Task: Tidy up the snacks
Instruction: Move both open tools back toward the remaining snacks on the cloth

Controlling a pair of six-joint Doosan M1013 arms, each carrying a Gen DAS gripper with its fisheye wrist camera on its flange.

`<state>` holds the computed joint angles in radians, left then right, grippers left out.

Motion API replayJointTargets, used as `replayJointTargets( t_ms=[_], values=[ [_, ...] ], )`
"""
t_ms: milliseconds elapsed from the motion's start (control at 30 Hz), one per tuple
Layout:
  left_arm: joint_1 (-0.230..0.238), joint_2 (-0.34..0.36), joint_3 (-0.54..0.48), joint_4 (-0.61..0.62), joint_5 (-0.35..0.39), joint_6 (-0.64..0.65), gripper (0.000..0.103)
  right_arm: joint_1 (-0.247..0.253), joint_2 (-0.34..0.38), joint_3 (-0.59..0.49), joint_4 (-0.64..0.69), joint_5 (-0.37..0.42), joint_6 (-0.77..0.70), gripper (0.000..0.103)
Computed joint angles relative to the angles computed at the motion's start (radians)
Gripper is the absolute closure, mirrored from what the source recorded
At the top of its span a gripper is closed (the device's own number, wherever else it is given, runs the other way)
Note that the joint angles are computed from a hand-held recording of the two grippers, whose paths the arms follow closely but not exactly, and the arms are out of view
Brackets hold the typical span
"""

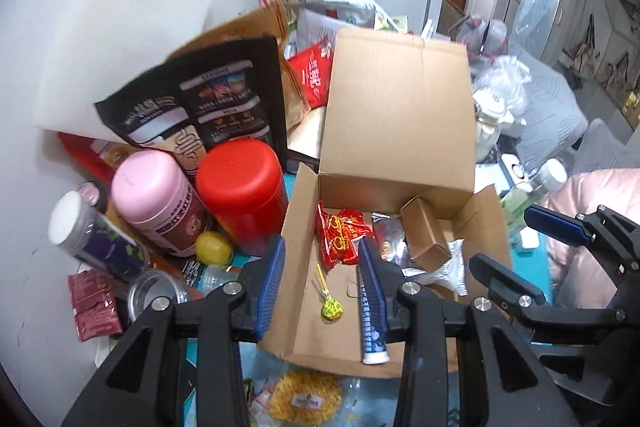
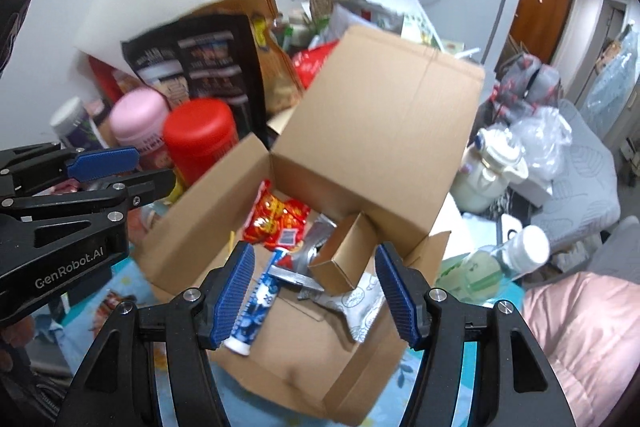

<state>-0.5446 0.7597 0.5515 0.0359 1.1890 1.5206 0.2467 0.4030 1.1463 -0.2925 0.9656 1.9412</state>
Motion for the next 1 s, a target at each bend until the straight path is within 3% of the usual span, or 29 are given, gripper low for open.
replayJointTargets(
  t_ms=[467,1000],
  values=[
    [-0.02,-0.189,0.27,0.062,-0.129,-0.099,0.065,0.052,-0.117,0.11,-0.058,-0.084,0.019,0.032],
    [-0.052,-0.354,0.513,0.161,-0.214,-0.239,0.065,0.101,-0.237,0.261,-0.047,-0.147,0.053,0.024]
  ],
)
